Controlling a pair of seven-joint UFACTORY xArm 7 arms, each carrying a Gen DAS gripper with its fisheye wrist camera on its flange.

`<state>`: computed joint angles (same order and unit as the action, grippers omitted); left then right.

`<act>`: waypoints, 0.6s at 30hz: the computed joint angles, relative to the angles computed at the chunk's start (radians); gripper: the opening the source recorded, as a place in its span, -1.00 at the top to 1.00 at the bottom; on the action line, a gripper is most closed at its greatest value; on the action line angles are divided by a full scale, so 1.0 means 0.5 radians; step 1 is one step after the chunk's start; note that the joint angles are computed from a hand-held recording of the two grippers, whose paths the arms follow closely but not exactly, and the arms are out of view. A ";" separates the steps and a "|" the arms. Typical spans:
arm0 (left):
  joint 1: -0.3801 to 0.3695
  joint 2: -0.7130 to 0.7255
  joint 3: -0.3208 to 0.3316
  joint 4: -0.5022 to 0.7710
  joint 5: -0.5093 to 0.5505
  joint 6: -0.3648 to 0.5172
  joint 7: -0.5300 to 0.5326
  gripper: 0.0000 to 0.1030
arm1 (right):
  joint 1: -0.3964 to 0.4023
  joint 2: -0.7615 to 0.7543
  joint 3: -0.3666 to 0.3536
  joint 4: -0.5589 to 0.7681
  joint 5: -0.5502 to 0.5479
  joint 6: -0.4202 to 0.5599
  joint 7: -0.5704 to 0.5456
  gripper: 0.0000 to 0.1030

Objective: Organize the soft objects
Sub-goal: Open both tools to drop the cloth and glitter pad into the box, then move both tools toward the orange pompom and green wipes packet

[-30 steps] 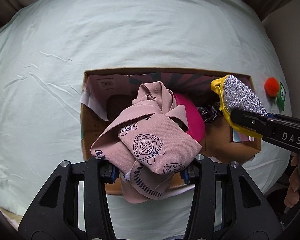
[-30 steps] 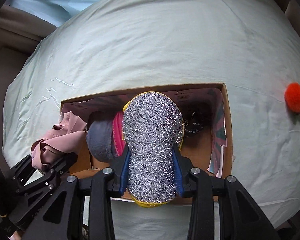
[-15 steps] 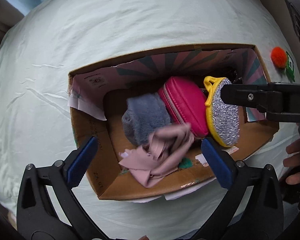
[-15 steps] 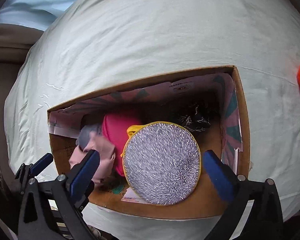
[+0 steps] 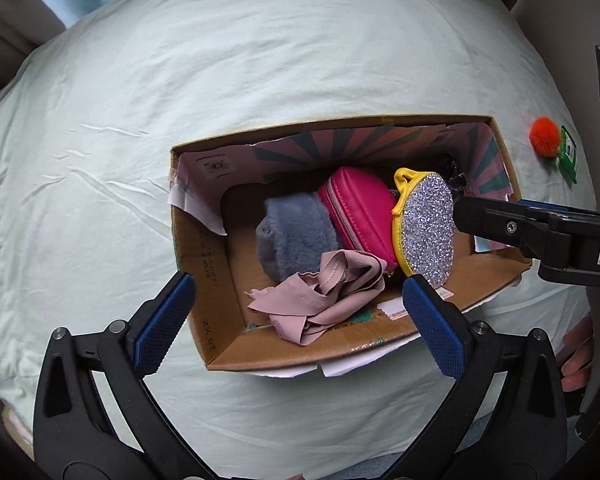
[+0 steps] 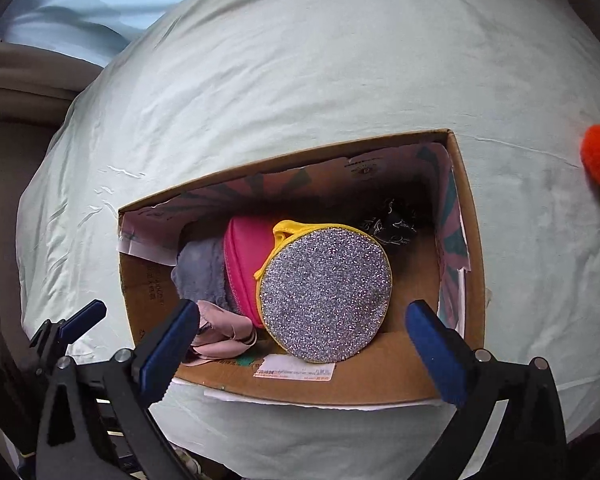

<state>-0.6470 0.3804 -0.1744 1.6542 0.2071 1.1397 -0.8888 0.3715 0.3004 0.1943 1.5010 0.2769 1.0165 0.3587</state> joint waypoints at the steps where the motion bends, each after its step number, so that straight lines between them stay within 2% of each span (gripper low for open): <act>1: -0.006 -0.017 0.000 -0.006 0.006 0.001 -0.013 -0.99 | 0.002 -0.015 0.001 -0.018 0.001 -0.018 0.001 -0.99; 10: -0.064 -0.233 -0.037 -0.089 0.128 0.040 -0.216 -0.99 | 0.005 -0.285 -0.007 -0.128 -0.059 -0.034 -0.023 -0.99; 18: -0.131 -0.420 -0.111 -0.075 0.357 0.171 -0.450 -0.99 | 0.051 -0.604 0.005 -0.227 -0.308 -0.048 0.026 -0.99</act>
